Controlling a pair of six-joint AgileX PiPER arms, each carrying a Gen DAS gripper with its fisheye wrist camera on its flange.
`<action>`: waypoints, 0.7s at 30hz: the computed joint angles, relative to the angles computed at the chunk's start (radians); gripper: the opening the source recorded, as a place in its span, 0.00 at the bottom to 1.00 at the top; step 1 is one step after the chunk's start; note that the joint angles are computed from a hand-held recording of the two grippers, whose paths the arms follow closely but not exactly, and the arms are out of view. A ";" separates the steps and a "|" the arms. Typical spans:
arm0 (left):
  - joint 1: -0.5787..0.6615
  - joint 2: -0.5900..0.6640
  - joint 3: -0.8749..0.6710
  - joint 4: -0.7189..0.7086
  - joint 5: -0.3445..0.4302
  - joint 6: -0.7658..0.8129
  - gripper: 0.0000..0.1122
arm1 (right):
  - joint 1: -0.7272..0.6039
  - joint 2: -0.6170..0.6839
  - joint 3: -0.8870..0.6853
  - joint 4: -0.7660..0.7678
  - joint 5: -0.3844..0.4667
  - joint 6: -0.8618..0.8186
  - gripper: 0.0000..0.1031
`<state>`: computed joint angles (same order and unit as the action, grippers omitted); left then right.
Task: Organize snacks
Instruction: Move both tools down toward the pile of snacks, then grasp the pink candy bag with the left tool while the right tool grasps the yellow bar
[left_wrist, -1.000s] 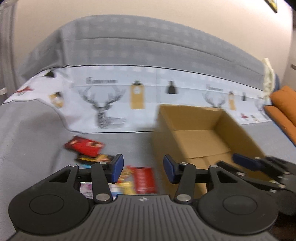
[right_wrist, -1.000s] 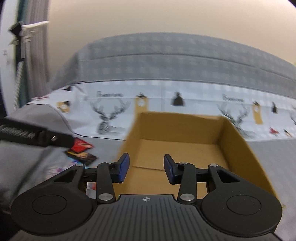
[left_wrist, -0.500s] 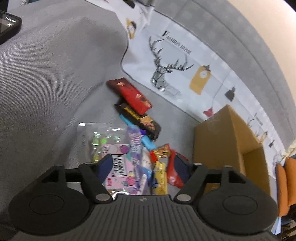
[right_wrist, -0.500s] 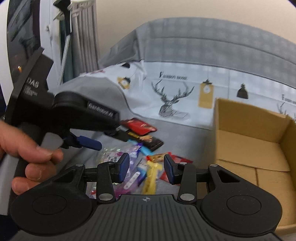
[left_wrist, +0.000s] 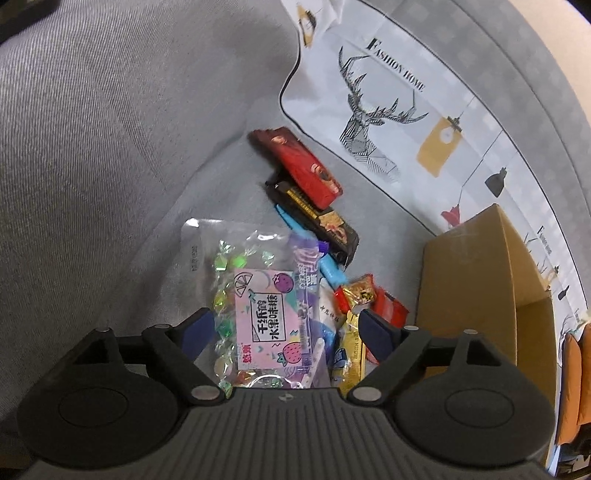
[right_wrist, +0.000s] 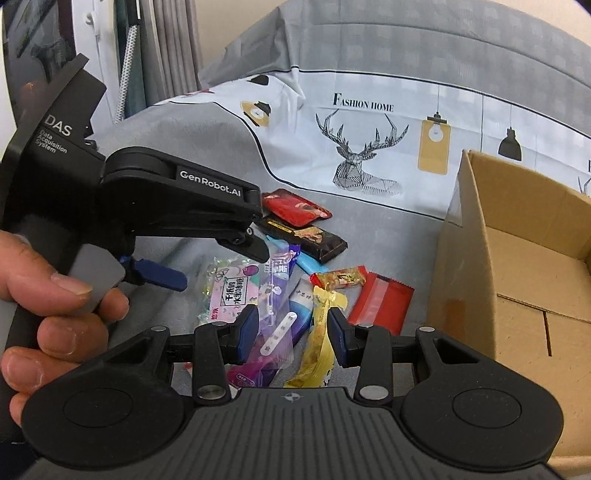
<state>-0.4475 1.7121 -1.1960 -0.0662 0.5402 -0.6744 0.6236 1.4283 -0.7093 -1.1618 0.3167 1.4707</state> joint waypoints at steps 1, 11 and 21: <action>0.002 0.004 -0.003 -0.006 0.005 0.003 0.79 | -0.001 0.004 -0.001 0.000 -0.001 0.001 0.42; -0.004 0.042 -0.036 0.018 0.050 -0.034 0.80 | -0.021 0.044 0.020 -0.072 -0.030 0.082 0.42; -0.018 0.100 -0.092 0.057 0.117 -0.070 0.89 | -0.054 0.091 0.023 -0.038 -0.067 0.046 0.43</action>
